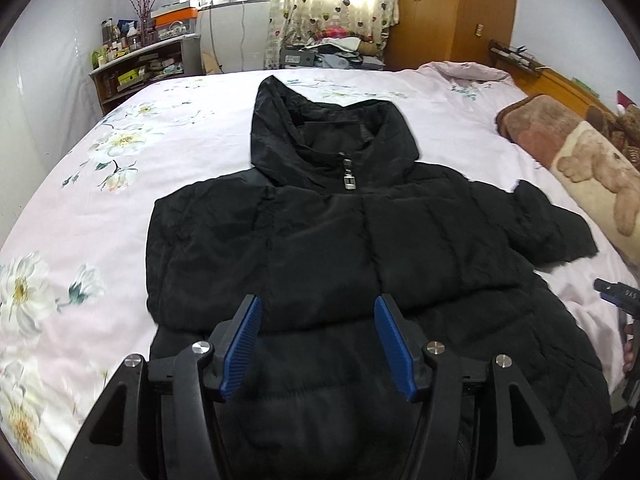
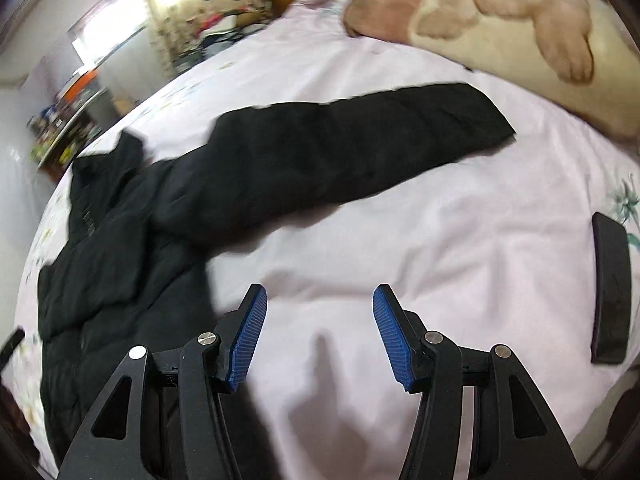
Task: Fold large clothes
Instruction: 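Grasp the other black sleeve cuff with the right tool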
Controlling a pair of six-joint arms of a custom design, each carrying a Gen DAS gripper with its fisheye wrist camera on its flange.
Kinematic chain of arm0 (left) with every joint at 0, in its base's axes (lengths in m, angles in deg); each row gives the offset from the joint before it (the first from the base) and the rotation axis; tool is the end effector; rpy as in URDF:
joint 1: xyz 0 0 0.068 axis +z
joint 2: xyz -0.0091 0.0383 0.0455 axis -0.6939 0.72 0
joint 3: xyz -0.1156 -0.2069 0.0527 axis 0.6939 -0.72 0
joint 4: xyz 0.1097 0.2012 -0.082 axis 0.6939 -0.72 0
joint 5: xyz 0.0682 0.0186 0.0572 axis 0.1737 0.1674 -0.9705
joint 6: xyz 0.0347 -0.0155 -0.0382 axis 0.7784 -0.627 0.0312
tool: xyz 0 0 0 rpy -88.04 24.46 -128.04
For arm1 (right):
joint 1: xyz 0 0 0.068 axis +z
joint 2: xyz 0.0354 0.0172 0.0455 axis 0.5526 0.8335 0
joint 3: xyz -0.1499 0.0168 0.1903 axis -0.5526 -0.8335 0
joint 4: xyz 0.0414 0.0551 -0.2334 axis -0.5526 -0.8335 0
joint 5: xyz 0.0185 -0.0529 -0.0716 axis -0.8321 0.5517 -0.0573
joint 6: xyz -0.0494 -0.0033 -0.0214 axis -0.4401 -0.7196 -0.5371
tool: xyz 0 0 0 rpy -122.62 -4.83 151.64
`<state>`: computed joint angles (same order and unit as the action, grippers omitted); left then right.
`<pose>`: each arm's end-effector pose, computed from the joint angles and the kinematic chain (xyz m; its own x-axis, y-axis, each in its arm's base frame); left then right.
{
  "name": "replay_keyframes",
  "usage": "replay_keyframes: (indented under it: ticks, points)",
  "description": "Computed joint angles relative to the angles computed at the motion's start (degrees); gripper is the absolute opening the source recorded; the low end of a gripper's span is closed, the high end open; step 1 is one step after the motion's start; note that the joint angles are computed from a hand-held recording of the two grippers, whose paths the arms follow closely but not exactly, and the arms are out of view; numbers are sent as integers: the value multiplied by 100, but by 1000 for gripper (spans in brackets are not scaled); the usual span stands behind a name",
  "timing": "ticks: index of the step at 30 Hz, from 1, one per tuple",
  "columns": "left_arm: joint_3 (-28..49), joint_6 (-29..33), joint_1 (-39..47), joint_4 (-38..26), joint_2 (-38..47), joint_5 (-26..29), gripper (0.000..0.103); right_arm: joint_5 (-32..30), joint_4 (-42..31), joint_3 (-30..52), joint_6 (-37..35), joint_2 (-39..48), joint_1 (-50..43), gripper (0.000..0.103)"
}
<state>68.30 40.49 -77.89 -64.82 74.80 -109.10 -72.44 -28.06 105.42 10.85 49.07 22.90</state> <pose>0.2381 -0.1412 0.1509 -0.7320 -0.1843 -0.6559 -0.2051 0.9777 -0.0458 0.3252 -0.0518 0.1212 -0.8361 0.1782 -0.5189 0.0632 0.9708 0.2315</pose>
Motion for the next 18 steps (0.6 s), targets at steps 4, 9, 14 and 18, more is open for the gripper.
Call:
replay_keyframes:
  ticks: [4,9,14,18]
  points:
    - [218,306,541,403,652,195,61,-151,-149,1369,361,1288,-475,57]
    - [293,492,1052,849,1224,411,61,-540,-311,2853,984,2532,-817,57]
    - [144,592,1300,1301,1523,480,66,-782,-406,3913,1537,3451,-927,58]
    - [76,698,1305,1477,1619,440,68,-866,-362,4289,1837,3729,-899,58]
